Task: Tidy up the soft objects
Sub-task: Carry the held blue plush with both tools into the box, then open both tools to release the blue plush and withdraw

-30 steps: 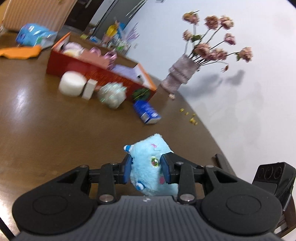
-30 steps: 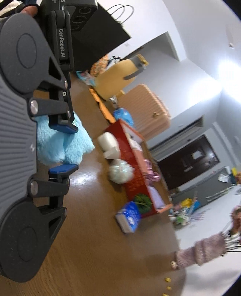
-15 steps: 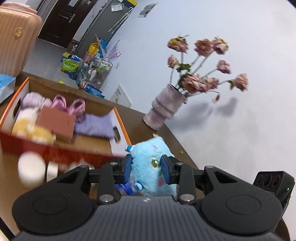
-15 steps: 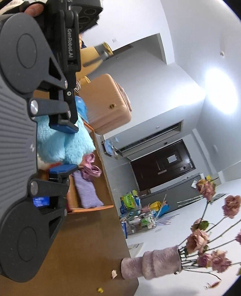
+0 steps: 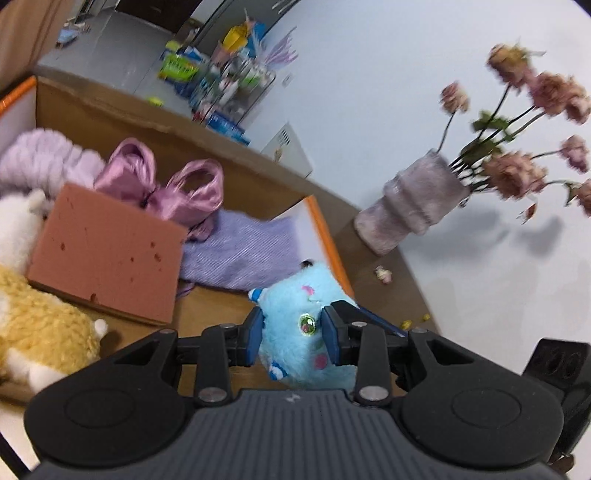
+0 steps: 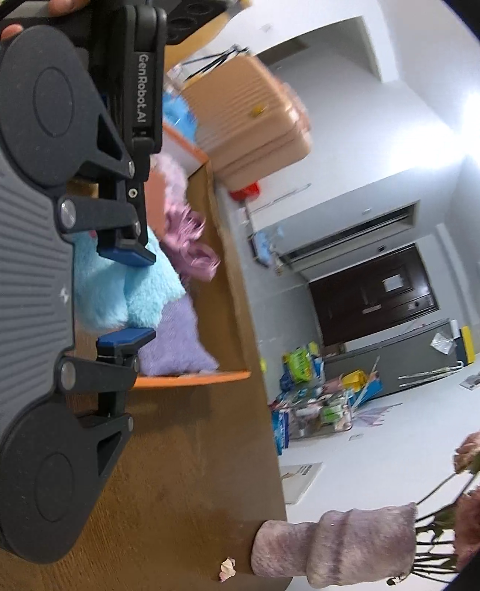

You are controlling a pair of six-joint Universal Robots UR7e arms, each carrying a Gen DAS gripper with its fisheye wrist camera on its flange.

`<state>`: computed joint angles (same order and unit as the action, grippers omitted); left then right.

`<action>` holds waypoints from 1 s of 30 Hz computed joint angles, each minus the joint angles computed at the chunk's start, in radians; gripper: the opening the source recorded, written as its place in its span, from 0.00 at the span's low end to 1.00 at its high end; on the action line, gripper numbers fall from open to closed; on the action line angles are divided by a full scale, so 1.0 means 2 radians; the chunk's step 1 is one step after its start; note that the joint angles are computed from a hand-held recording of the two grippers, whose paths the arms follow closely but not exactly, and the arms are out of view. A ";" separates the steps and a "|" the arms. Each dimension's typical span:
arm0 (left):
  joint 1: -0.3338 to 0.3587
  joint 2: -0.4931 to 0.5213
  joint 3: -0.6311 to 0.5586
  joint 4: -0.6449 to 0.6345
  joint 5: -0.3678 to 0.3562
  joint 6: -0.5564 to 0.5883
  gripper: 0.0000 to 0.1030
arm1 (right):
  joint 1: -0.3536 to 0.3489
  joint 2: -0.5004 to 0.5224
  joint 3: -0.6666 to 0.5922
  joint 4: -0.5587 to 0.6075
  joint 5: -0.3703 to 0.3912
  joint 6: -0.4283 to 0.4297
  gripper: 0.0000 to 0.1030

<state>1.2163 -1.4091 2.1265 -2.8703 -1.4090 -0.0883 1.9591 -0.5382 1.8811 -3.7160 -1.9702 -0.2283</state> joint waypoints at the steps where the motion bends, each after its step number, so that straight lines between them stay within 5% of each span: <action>1: 0.004 0.006 -0.003 0.005 -0.001 0.006 0.32 | 0.000 0.005 -0.005 0.002 -0.009 -0.008 0.34; 3: 0.011 0.015 -0.011 0.025 -0.009 0.009 0.31 | 0.004 0.015 -0.013 0.010 -0.031 -0.027 0.23; 6: 0.010 0.026 -0.012 0.028 0.012 0.007 0.32 | 0.013 0.032 -0.024 -0.014 -0.070 -0.062 0.27; 12: -0.003 0.011 -0.005 0.035 0.030 0.016 0.32 | 0.010 0.011 -0.003 -0.022 -0.049 -0.055 0.36; 18: -0.054 -0.055 0.026 0.038 0.074 0.030 0.37 | 0.029 -0.024 0.027 -0.028 -0.053 -0.055 0.42; 25: -0.138 -0.187 0.087 0.051 0.182 0.062 0.63 | 0.079 -0.069 0.070 -0.041 -0.079 -0.074 0.52; 28: -0.183 -0.239 0.117 0.052 0.261 0.072 0.71 | 0.104 -0.075 0.080 -0.048 -0.095 -0.084 0.56; 30: -0.221 -0.274 0.143 0.042 0.328 0.082 0.82 | 0.121 -0.072 0.085 -0.067 -0.105 -0.095 0.70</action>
